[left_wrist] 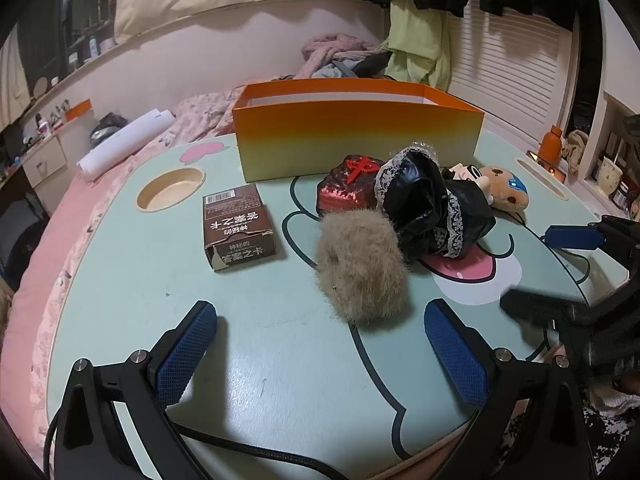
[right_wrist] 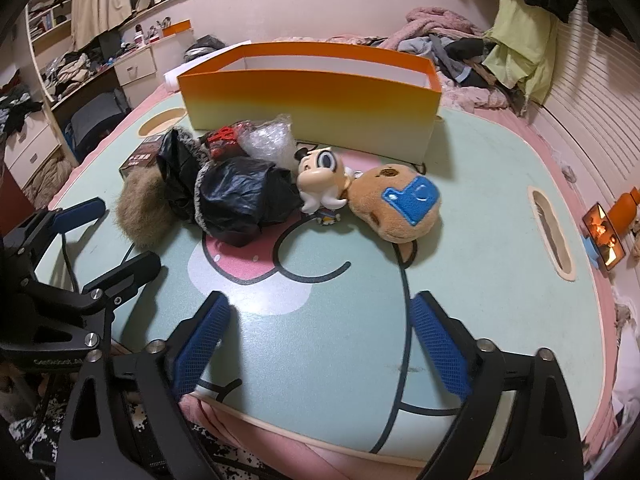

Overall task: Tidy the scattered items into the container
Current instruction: 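Reach into the box and grasp the white fluffy pompom with right gripper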

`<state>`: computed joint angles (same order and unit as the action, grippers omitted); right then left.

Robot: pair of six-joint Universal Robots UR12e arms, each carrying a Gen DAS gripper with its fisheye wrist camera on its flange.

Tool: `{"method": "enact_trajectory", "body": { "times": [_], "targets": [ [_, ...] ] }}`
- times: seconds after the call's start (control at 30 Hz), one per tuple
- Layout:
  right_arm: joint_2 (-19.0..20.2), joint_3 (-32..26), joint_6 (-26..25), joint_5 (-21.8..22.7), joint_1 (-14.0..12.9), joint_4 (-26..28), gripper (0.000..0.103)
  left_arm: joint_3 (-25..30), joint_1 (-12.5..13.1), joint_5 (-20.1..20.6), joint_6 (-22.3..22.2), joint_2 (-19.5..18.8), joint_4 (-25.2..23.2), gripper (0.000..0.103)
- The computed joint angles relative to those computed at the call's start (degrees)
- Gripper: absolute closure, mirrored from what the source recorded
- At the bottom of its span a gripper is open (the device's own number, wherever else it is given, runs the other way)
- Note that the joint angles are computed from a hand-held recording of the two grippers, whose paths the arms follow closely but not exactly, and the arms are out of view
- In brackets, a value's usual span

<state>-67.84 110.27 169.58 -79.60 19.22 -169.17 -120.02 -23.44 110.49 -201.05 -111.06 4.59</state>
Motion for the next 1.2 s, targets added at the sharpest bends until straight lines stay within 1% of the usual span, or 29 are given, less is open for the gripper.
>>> {"method": "enact_trajectory", "body": {
  "times": [0.07, 0.53, 0.57, 0.6, 0.67, 0.7, 0.77, 0.83, 0.87, 0.93, 1.0, 1.03, 1.07, 1.1, 1.13, 1.2],
  "targets": [
    [0.1, -0.2, -0.7, 0.0, 0.2, 0.4, 0.0, -0.1, 0.1, -0.1, 0.2, 0.0, 0.4, 0.0],
    [0.1, 0.1, -0.4, 0.3, 0.2, 0.2, 0.0, -0.2, 0.1, -0.2, 0.3, 0.0, 0.5, 0.0],
    [0.0, 0.1, -0.1, 1.1, 0.0, 0.2, 0.003, -0.2, 0.1, -0.2, 0.3, 0.0, 0.5, 0.0],
    [-0.2, 0.2, 0.4, 2.1, -0.4, 0.0, 0.012, -0.2, 0.2, -0.3, 0.3, -0.1, 0.7, 0.0],
    [-0.7, 0.3, 1.9, 2.4, -0.9, -0.4, 0.02, -0.2, 0.2, -0.4, 0.5, 0.0, 0.7, 0.0],
    [-0.9, 0.1, 2.4, 2.6, -1.1, -0.4, 0.02, -0.2, 0.2, -0.4, 0.5, 0.0, 0.8, 0.0],
    [-1.5, -0.5, 2.2, 4.6, -1.6, -1.1, 0.02, -0.2, 0.2, -0.4, 0.5, 0.0, 0.8, 0.0],
    [-1.7, -1.7, 1.1, 4.3, -1.4, -2.4, 0.02, -0.2, 0.2, -0.4, 0.6, 0.0, 0.8, 0.0],
    [-1.7, -2.6, 0.8, 5.0, -1.4, -2.7, 0.02, -0.2, 0.2, -0.5, 0.6, 0.0, 0.8, 0.0],
    [-1.3, -5.0, 0.8, 7.9, -1.7, -2.0, 0.02, -0.2, 0.2, -0.4, 0.5, 0.0, 0.8, 0.0],
    [-0.5, -8.5, 1.6, 10.2, -1.9, -0.1, 0.022, -0.2, 0.2, -0.4, 0.5, 0.0, 0.8, 0.0],
    [0.1, -10.6, 2.2, 11.7, -1.9, 1.6, 0.026, -0.2, 0.2, -0.4, 0.6, 0.0, 0.8, 0.0],
    [1.0, -13.1, 2.9, 13.5, -1.9, 4.3, 0.033, -0.2, 0.2, -0.4, 0.6, 0.0, 0.8, 0.0],
    [1.8, -15.4, 3.4, 15.4, -2.0, 7.2, 0.039, -0.2, 0.2, -0.4, 0.6, 0.0, 0.8, 0.0],
    [3.0, -18.1, 4.2, 18.0, -2.2, 11.1, 0.043, -0.2, 0.2, -0.5, 0.6, 0.0, 0.9, 0.0],
    [6.2, -24.3, 5.2, 23.6, -2.3, 21.7, 0.054, -0.2, 0.2, -0.6, 0.7, 0.0, 1.1, 0.0]
  ]
}}
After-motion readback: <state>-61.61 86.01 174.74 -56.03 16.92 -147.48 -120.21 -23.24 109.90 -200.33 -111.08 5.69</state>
